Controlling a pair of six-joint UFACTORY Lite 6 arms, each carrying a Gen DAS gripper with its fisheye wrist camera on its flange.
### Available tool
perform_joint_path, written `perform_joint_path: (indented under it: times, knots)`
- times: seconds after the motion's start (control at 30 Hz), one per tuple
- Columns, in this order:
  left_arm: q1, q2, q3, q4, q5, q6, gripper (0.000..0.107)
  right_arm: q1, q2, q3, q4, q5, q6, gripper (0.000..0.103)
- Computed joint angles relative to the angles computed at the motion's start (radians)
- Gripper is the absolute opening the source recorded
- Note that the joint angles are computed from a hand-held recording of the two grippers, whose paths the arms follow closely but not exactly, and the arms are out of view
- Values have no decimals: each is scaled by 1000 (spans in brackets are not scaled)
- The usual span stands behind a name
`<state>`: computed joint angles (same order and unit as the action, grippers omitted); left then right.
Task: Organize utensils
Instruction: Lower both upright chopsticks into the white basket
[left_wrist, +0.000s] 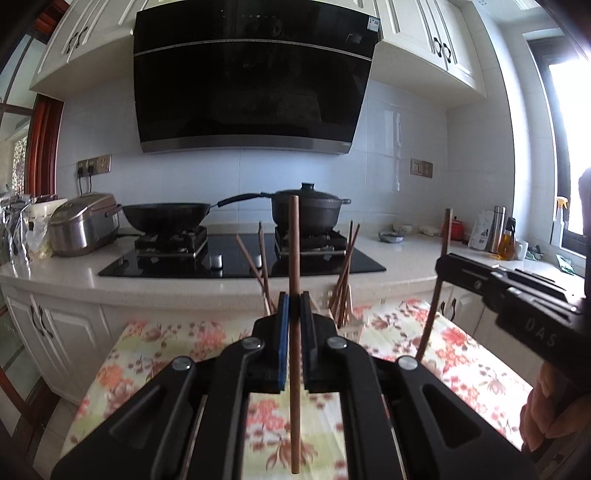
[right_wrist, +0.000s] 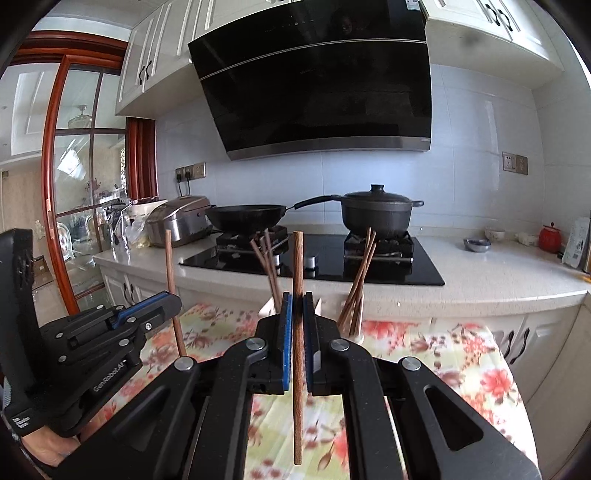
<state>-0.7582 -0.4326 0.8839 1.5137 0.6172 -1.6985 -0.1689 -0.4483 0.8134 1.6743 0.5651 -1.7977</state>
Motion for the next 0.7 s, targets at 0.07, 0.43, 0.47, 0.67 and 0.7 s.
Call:
perform_joint_path:
  times: [0.07, 0.43, 0.47, 0.67, 0.7]
  knots:
    - [54, 60, 76, 4, -54, 8, 6, 17, 91, 96, 24, -14, -1, 5]
    - [267, 444, 665, -297, -214, 391, 6, 89, 550, 729, -230, -115, 312, 5]
    - [277, 487, 741, -354, -213, 459, 6, 96, 597, 807, -288, -118, 379, 5]
    - [335, 735, 1135, -632, -185, 766, 6, 139, 833, 1161, -550, -130, 664, 5]
    - [346, 790, 1208, -674, -176, 809, 6, 144, 860, 1196, -576, -129, 692, 5]
